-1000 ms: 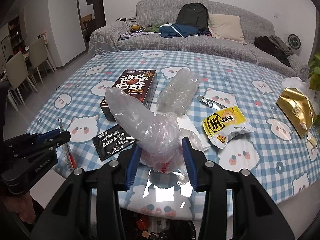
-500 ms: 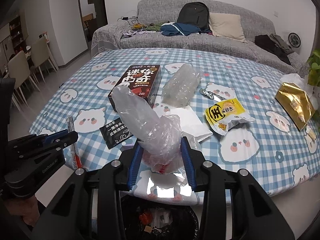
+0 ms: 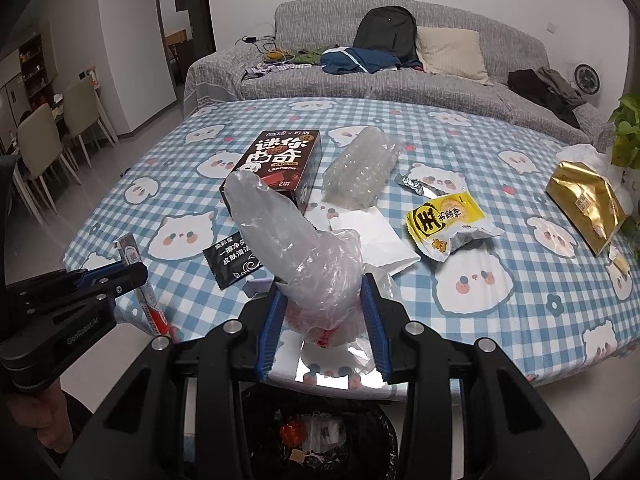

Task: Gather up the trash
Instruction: 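Carry the white tube and clear plastic bag over the trash bin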

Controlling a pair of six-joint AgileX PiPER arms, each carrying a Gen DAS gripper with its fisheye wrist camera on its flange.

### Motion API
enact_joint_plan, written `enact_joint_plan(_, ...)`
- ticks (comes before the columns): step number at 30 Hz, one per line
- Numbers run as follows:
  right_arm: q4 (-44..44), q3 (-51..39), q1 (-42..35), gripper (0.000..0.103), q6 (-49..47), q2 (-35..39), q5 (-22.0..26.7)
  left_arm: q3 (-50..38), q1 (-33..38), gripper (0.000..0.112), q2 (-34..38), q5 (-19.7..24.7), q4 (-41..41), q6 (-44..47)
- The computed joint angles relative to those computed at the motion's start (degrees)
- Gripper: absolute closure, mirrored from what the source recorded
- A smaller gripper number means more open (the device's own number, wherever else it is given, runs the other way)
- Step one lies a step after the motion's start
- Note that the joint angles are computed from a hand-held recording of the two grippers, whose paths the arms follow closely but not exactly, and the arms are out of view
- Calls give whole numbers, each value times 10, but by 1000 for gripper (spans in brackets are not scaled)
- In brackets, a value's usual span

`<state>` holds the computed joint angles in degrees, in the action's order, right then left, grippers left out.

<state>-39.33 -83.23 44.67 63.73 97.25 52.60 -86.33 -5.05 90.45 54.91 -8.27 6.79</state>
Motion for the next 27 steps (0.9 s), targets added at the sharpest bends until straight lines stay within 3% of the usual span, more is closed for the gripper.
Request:
enact_joint_plan(15, -63, 87, 87, 67, 105, -72, 40, 116, 7, 102, -137, 2, -60, 49)
enact_joint_plan(22, -82, 173, 150, 67, 191, -108, 60, 198, -3, 102, -186, -18, -65, 57)
enact_joint_plan(27, -70, 219, 174, 67, 233, -105, 47, 263, -7, 102, -200, -48, -73, 77)
